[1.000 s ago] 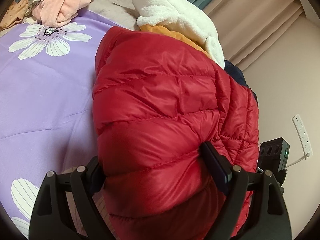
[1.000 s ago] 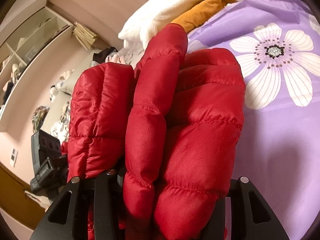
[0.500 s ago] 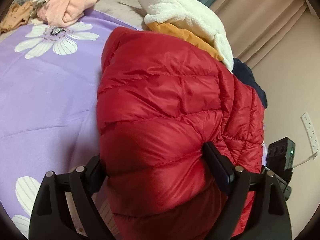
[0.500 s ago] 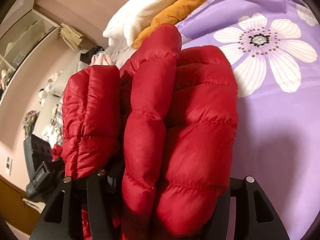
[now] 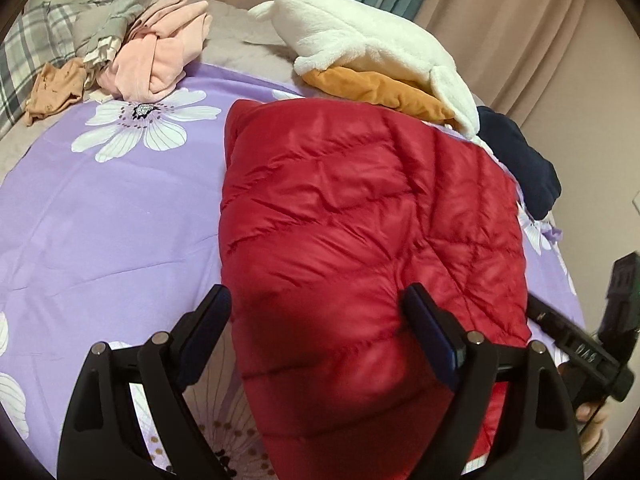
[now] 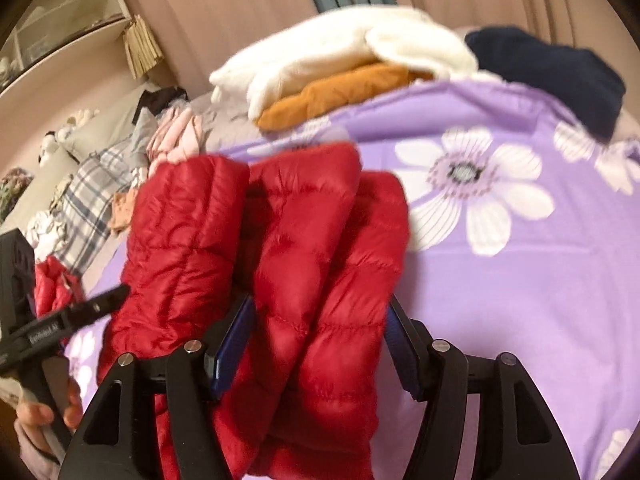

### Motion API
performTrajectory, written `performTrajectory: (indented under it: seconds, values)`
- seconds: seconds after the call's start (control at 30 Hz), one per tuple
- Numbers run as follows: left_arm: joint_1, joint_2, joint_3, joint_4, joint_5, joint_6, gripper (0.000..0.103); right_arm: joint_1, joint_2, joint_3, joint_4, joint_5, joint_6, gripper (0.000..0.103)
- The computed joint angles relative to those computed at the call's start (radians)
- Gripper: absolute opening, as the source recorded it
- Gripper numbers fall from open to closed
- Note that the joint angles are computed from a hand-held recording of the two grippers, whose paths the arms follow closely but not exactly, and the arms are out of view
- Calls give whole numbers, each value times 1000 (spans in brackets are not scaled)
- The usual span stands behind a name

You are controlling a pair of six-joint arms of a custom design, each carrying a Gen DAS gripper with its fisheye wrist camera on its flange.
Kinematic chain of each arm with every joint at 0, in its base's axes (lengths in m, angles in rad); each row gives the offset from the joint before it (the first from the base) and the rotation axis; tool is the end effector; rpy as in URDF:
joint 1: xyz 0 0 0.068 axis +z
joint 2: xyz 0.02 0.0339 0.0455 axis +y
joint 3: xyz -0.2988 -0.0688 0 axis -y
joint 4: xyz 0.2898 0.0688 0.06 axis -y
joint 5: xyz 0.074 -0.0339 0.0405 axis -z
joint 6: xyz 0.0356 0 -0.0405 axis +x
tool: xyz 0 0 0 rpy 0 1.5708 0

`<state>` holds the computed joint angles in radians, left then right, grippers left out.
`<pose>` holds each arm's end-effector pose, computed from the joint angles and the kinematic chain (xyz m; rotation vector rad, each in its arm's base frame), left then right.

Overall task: Fold large clothes
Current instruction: 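Lower the red jacket bundle onto the sheet with both tools, then press the folded red jacket flat with both tools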

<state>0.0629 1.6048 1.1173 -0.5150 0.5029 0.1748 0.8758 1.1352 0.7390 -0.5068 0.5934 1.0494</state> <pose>0.3713 0.0062 0.2407 0.3232 2.4562 -0.5446 0.1744 0.1781 0.2466 0.4384 2.2500 0.2507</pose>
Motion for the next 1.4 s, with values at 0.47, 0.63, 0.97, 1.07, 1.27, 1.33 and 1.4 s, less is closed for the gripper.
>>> performTrajectory:
  seconds: [0.47, 0.63, 0.97, 1.07, 1.27, 1.33, 1.4]
  values:
    - [-22, -65, -69, -3, -32, 53, 81, 43, 33, 34, 138, 53, -195, 60]
    - [-40, -72, -90, 17, -54, 65, 81, -3, 110, 61, 205, -9, -262, 49]
    - [-50, -46, -98, 34, -62, 68, 81, -112, 152, -10, 287, -193, -216, 49]
    - [-57, -39, -97, 42, -69, 67, 81, -107, 159, -14, 294, -190, -210, 49]
    - [-65, -32, -99, 48, -79, 61, 81, -121, 178, -16, 306, -210, -205, 49]
    - [-66, -30, -99, 48, -83, 61, 83, -126, 178, -17, 304, -216, -200, 49]
    - [-66, -28, -95, 42, -82, 59, 83, -127, 174, -12, 291, -222, -182, 49]
